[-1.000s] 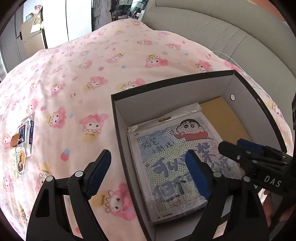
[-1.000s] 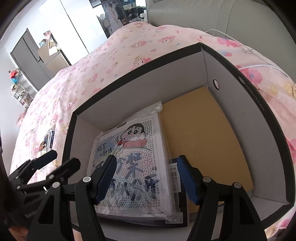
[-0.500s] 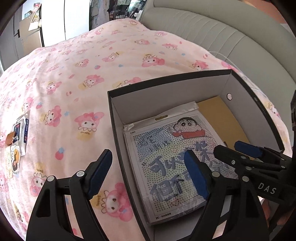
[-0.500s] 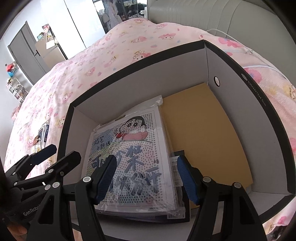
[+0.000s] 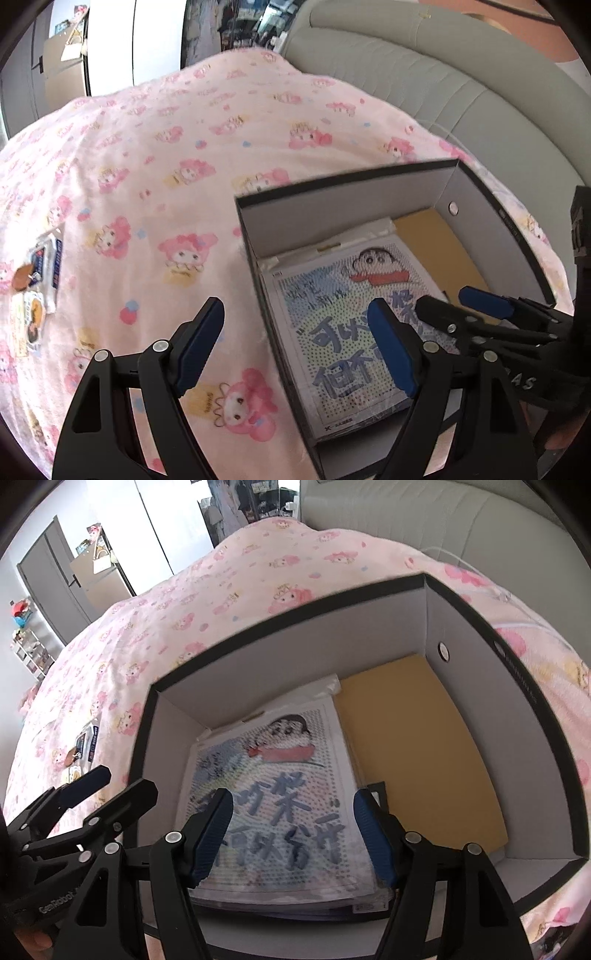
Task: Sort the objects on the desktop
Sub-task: 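Withdraw the right gripper from the box toward the remaining items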
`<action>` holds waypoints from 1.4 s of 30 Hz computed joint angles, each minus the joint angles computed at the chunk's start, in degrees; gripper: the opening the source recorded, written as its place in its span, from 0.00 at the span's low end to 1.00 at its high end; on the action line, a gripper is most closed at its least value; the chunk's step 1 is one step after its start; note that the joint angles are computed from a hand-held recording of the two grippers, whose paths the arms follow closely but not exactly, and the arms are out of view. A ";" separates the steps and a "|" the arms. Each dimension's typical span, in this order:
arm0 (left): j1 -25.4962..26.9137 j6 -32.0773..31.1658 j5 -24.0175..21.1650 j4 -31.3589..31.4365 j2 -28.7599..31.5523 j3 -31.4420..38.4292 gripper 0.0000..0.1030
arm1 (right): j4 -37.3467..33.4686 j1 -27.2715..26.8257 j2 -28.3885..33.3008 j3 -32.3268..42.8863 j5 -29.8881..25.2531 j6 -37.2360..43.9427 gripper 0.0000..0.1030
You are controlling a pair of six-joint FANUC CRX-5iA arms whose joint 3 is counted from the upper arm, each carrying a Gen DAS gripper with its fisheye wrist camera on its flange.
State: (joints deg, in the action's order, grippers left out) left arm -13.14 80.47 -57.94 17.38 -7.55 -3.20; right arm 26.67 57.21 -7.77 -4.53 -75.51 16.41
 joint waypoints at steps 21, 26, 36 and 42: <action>30.33 -16.51 -4.19 11.56 -22.47 -11.50 0.84 | 8.86 13.34 12.88 16.49 0.16 -0.13 0.64; 42.22 -23.25 -8.46 16.81 -26.88 -15.52 0.84 | 8.66 15.69 17.57 21.57 0.47 0.91 0.64; 63.83 -34.87 -19.26 25.72 -32.80 -22.20 0.84 | 11.01 20.48 22.83 26.25 0.19 -2.09 0.64; 71.04 -38.89 -22.43 27.94 -33.61 -23.82 0.84 | 10.39 21.58 25.35 28.68 0.56 -1.08 0.64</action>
State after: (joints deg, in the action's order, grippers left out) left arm 57.91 41.58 -80.37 45.32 -41.16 -27.01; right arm 37.06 78.79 17.58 24.15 -74.95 15.33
